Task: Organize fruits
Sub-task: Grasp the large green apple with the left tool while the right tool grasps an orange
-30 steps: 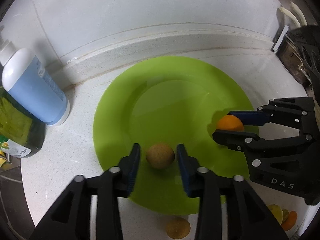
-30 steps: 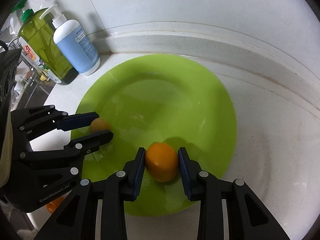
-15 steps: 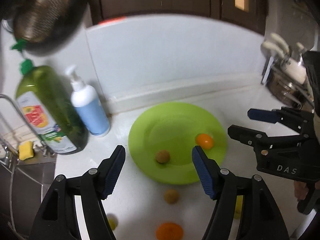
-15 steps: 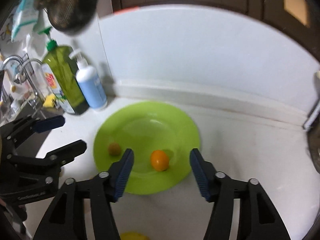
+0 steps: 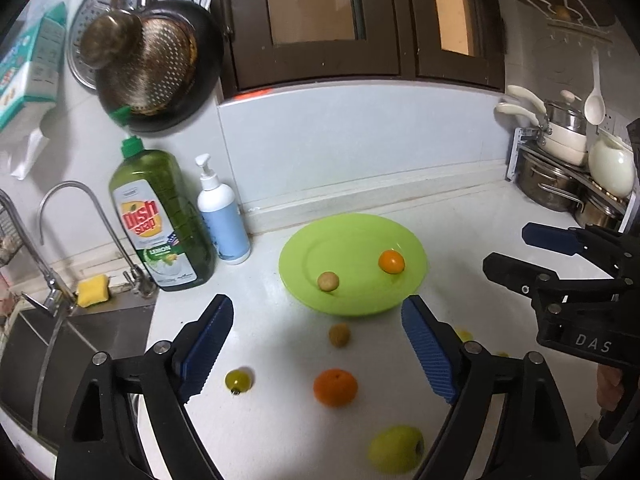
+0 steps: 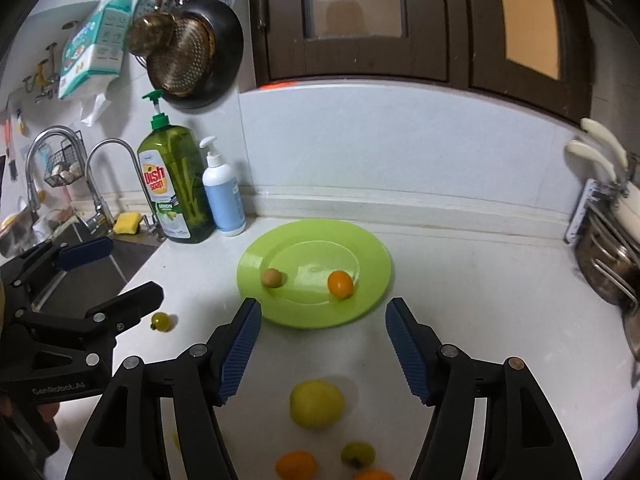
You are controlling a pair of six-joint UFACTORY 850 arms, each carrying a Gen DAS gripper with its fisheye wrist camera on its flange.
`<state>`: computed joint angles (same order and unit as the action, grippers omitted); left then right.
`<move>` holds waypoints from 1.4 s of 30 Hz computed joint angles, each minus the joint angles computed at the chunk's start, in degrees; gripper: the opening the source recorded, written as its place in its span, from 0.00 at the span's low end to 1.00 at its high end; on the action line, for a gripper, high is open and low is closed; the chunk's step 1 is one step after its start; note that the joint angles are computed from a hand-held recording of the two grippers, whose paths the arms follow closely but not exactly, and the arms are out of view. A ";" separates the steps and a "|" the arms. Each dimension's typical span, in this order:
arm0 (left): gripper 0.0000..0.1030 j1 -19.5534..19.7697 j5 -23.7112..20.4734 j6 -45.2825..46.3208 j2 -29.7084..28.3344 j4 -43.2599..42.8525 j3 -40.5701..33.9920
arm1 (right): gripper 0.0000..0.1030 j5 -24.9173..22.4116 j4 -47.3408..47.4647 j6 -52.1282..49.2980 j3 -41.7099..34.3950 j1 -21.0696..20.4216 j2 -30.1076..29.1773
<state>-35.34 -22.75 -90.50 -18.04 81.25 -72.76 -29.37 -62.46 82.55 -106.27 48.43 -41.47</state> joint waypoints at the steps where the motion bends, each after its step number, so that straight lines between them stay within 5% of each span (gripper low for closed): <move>1: 0.85 -0.35 -0.19 -1.52 0.63 1.61 0.94 | 0.63 -0.49 -2.15 2.43 1.51 0.47 0.90; 19: 0.85 -3.49 2.15 -7.35 3.92 7.95 10.31 | 0.63 -3.35 -9.12 10.60 13.49 5.07 5.82; 31: 0.78 -3.63 5.65 0.17 1.28 -1.94 10.50 | 0.62 2.88 3.85 0.73 14.18 3.92 4.08; 42: 0.67 -2.98 8.71 7.70 -1.24 -11.05 9.09 | 0.51 5.07 15.90 -11.61 12.18 2.68 1.72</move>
<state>-38.32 -14.04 -82.80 -19.27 70.19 -63.68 -24.30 -46.55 70.94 -94.09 51.11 -39.75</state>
